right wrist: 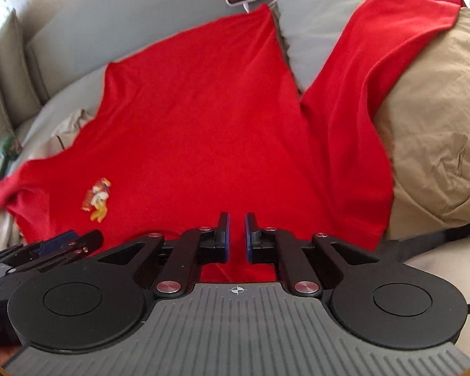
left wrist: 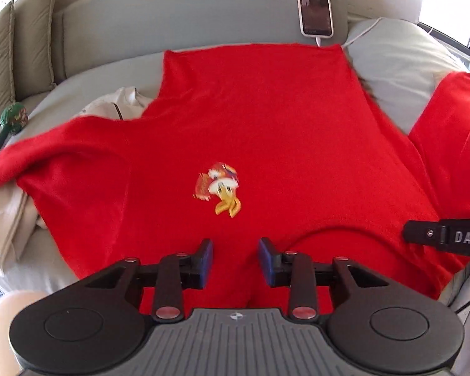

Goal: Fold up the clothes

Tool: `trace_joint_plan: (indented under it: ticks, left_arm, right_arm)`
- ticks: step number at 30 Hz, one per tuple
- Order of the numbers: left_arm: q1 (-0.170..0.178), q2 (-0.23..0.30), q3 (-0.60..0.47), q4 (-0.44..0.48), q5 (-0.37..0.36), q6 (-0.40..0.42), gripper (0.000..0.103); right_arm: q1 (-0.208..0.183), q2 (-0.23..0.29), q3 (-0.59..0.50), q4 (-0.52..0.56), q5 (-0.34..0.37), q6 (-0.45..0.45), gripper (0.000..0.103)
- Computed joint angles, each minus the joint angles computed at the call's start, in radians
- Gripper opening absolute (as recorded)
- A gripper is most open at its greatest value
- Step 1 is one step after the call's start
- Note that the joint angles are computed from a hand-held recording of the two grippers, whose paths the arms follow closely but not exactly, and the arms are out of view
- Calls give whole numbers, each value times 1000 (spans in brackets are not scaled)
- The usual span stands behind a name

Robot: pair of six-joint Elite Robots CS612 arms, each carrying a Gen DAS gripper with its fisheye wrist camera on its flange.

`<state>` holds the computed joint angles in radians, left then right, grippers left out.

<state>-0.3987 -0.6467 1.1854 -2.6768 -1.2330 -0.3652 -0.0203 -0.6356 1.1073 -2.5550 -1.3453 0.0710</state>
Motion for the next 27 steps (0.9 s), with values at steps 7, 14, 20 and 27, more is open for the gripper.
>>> trace_joint_plan:
  ticks: [7,14,20,27]
  left_arm:
    - [-12,-68,131,-91,-1,-29,33]
    - [-18,-132,264,-223,-23,-46,46]
    - [-12,-137,268,-290,-65,-45,52]
    - [-16,-130,248,-320,-105,-10,59]
  right_arm:
    - [-16,-72,113,37,58,43,16]
    - [-10,-169,280,-54,22,-66,46]
    - [-65,-188,342,-315,126,-114,46]
    - [-112,-190,373,-371,149,-133,50]
